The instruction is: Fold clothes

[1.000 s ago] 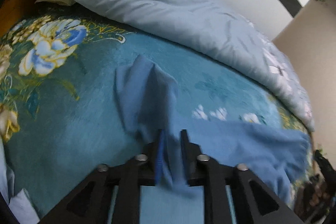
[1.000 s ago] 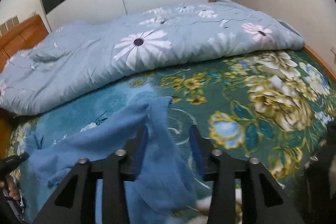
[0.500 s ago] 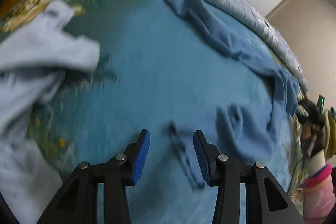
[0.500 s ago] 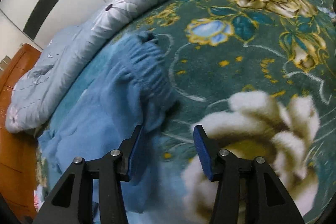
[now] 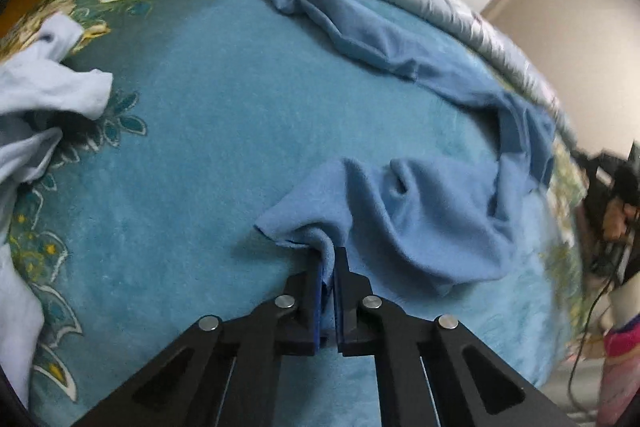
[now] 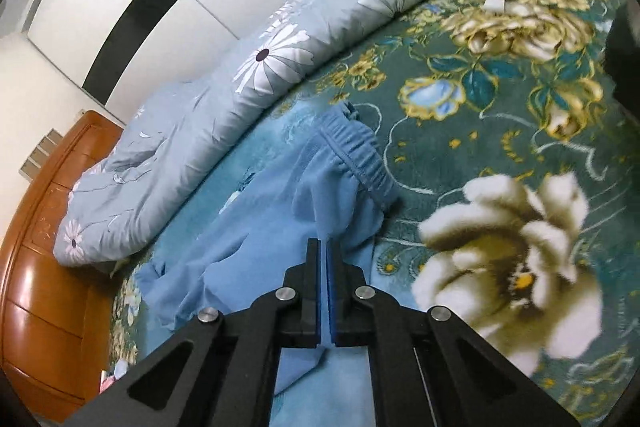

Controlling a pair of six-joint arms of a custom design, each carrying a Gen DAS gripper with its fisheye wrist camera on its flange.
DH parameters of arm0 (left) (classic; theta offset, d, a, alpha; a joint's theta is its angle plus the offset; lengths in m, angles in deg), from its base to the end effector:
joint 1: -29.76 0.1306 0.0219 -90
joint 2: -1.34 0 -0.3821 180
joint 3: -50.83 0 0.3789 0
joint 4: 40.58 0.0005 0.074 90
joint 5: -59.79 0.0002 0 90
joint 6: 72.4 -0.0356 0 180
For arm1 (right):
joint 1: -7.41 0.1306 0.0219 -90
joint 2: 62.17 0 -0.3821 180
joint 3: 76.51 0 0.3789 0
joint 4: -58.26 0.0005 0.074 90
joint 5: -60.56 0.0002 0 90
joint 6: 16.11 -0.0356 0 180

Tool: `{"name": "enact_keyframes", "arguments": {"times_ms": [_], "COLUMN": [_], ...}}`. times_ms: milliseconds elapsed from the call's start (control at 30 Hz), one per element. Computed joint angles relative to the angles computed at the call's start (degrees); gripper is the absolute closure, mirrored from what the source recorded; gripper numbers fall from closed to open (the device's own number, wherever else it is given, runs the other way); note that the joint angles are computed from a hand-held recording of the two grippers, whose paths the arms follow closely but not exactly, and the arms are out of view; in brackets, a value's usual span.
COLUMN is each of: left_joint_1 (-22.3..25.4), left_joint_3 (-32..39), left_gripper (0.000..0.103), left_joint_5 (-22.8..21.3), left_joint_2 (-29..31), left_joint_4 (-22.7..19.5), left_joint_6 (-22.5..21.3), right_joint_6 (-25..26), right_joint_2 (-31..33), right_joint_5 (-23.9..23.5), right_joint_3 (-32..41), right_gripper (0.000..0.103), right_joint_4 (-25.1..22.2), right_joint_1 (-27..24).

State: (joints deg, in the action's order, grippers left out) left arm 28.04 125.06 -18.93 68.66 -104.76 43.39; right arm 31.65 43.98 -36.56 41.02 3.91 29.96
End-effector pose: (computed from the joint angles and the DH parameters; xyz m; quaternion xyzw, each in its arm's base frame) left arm 0.3091 -0.0167 0.4370 -0.1720 0.9396 -0.1583 0.2499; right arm 0.5337 0.2258 0.4977 0.1321 0.9059 0.2614 0.3057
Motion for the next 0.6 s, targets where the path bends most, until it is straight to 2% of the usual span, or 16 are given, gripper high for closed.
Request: {"name": "enact_keyframes", "arguments": {"times_ms": [133,200,267,367,467,600], "left_joint_1": [4.03,8.74,14.30,19.83,21.27,20.40], "left_joint_3": [1.04,2.55,3.75,5.27,5.34,4.49], "left_gripper": [0.099,0.099,0.099,0.099,0.099,0.099], "left_joint_5": [-0.62,-1.56,0.03,0.04,0.52,0.35], "left_joint_2": [-1.80,-2.79,-3.29,-3.03,-2.11,-0.49], "left_joint_4": [1.93,4.49,6.22,6.04,5.99,7.48], "left_joint_6": [0.25,0.58,0.65,-0.58,-0.54,2.99], "right_joint_6": [1.02,1.39,1.96,2.13,-0.12,-4.08], "right_joint_2": [-1.33,-1.49,-2.10,-1.90,-1.16,0.44], "right_joint_5": [-0.39,-0.13,-0.26,-0.69,-2.36,-3.11], "right_joint_3": [-2.41,-3.57,-5.25,-6.41,-7.40,-7.58], "right_gripper": [0.100,0.100,0.100,0.100,0.100,0.091], "right_joint_4": [-2.64,-4.39,-4.31,-4.04,-1.92,0.98], "right_joint_1": [0.90,1.52,1.83,1.92,1.38,0.56]}}
